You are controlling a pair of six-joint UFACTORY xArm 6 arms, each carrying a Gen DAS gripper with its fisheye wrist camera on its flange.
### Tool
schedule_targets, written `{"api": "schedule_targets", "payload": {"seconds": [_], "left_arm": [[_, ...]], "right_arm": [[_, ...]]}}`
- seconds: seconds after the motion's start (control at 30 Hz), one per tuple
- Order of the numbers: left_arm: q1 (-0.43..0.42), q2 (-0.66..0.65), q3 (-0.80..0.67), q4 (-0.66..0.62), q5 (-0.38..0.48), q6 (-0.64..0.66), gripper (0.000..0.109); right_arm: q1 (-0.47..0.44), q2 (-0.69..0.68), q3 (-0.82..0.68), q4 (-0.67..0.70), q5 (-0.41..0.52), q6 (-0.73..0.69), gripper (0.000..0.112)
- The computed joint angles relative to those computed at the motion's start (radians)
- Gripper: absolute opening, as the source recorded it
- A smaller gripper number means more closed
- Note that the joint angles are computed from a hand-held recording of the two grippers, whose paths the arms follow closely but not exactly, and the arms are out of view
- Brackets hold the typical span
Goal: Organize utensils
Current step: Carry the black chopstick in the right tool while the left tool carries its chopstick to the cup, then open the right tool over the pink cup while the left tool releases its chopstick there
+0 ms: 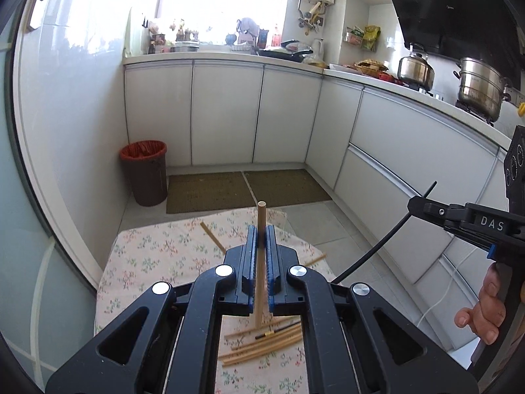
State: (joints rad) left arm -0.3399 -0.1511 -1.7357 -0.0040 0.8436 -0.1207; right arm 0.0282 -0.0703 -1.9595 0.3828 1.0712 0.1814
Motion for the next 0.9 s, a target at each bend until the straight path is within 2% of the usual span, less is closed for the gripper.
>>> {"api": "schedule_targets", "payload": {"seconds": [0.17, 0.4, 0.67, 0.73, 0.9], "left_arm": [[0.002, 0.099, -0.117, 0.006, -0.007, -0.021, 0.004], [-0.003, 0.22, -0.224, 0.078, -0.009, -0.085, 0.004], [0.013, 0.295, -0.231, 0.076, -0.013, -0.099, 0.005], [0.025, 0.31, -0.232, 0.032, 0.003, -0.091, 0.007], [0.039, 0.309, -0.213, 0.019, 0.013, -0.109, 0.007]], "right_arm": [[0.004, 0.16, -0.2, -0.039, 0.028, 0.014, 0.005], [0.044, 0.323, -0.37, -0.129, 0.042, 0.005, 0.005], [0.075, 0.433, -0.429, -0.131, 0.044, -0.004, 0.005], [0.08, 0.457, -0.443, -0.129, 0.061, -0.02, 0.009], [0.098, 0.389, -0.302, -0.185, -0.016, -0.012, 0.019]]}}
